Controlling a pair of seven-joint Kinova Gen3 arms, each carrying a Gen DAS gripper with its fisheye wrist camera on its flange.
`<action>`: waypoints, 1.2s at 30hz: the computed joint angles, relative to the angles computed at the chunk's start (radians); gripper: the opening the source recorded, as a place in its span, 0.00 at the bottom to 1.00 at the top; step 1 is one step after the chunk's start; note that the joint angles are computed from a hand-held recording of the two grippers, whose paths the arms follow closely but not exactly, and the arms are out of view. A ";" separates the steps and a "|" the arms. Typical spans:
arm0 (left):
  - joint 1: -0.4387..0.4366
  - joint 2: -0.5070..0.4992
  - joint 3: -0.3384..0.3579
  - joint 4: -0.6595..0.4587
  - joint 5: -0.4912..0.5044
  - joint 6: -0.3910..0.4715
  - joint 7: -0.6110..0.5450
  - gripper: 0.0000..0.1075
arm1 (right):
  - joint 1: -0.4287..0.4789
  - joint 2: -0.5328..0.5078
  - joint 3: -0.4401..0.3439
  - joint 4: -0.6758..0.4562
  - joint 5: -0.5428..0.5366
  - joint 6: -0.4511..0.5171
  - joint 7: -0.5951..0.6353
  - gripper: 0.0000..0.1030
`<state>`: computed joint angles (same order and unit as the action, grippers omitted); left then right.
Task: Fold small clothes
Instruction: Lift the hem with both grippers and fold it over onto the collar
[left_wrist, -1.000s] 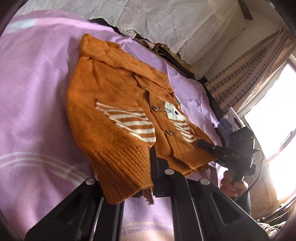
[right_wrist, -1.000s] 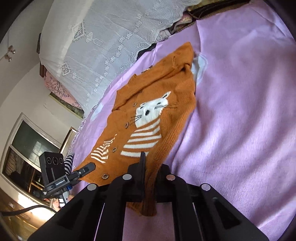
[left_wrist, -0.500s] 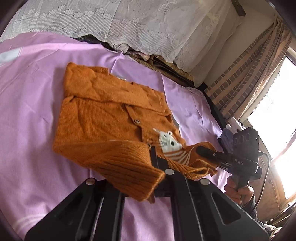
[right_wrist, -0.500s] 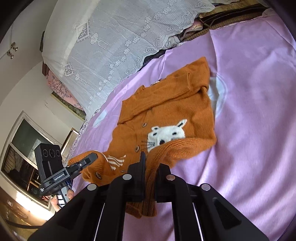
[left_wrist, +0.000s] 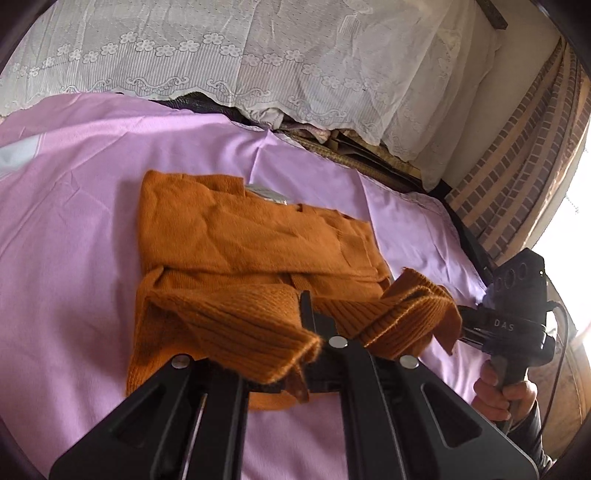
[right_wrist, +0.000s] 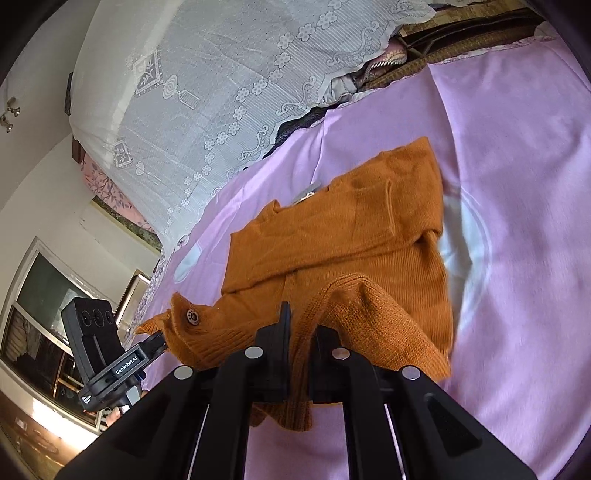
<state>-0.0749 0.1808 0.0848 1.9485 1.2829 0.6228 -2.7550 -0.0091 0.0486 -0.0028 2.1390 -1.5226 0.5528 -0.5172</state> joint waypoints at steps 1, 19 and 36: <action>0.004 0.009 0.001 -0.012 0.002 -0.009 0.008 0.05 | -0.004 0.009 -0.003 -0.012 0.000 -0.015 -0.003 0.07; -0.012 0.177 0.085 -0.250 -0.134 -0.125 0.231 0.05 | 0.065 0.212 -0.046 -0.246 -0.001 -0.008 -0.065 0.07; -0.094 0.337 0.217 -0.394 -0.314 -0.131 0.439 0.05 | 0.151 0.353 -0.139 -0.390 0.154 -0.021 -0.239 0.10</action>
<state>-0.1688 0.5176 0.3013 1.5543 0.9686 0.4913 -2.3164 0.1415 0.4013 -0.1415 1.7487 -1.3684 0.5322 -0.7560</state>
